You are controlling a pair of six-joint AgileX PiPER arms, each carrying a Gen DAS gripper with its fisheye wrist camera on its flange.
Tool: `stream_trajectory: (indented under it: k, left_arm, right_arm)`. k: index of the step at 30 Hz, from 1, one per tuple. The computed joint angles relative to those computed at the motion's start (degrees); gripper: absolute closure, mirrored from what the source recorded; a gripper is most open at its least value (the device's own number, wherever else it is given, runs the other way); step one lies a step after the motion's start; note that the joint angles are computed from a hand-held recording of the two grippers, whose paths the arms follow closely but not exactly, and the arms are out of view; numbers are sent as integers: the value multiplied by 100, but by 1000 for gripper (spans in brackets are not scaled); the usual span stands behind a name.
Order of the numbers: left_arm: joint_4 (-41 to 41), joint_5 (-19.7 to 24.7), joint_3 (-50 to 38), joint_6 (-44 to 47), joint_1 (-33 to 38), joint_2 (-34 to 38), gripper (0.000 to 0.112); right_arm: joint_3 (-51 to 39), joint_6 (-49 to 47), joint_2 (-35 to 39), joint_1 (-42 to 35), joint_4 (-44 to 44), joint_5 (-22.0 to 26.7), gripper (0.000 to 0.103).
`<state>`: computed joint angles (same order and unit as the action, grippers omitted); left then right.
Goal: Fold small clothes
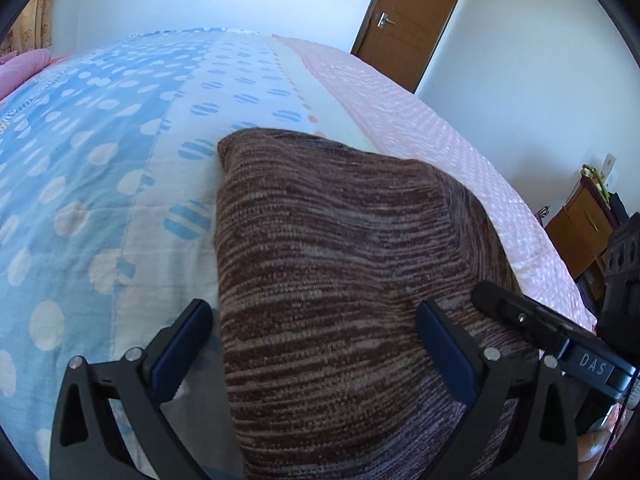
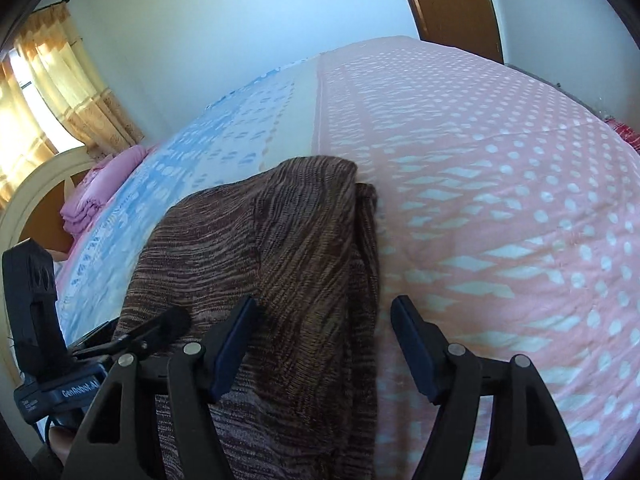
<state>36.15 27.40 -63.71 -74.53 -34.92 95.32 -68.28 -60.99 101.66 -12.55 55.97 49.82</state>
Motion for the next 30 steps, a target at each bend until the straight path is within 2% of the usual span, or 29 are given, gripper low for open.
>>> stream_trajectory:
  k: [3, 4, 6, 9, 12, 16, 20, 22, 25, 27, 30]
  left_arm:
    - [66, 11, 24, -64, -15, -17, 10]
    - [148, 40, 28, -141, -33, -16, 14]
    - [274, 61, 40, -263, -62, -19, 21]
    - [319, -29, 87, -285, -73, -42, 33]
    - [353, -150, 149, -363, -30, -67, 42]
    - [380, -200, 165, -452, -17, -77, 55]
    - [333, -30, 75, -355, -101, -79, 69]
    - [136, 246, -10, -95, -228, -159, 75]
    - [-469, 674, -99, 557, -398, -422, 76]
    - [-949, 881, -49, 1005, -491, -722, 76]
    - [-1046, 1684, -35, 1165, -937, -1147, 76]
  right_arm:
    - [-106, -71, 63, 116, -111, 30, 33]
    - [-60, -137, 16, 195, -149, -28, 34]
    - [-45, -205, 28, 267, -125, -23, 55]
    - [-97, -208, 112, 184, -2, 168, 68]
    - [46, -288, -46, 260, -9, -47, 73]
    - [485, -434, -477, 565, -2, -739, 75]
    - [1025, -390, -1062, 865, -25, -1418, 77]
    - [1266, -169, -1417, 921, -90, -1500, 77]
    - [1522, 195, -1989, 840, -258, -1244, 77]
    - [1616, 434, -2336, 653, -391, -847, 77]
    - [1698, 720, -2686, 51, -382, 256, 77]
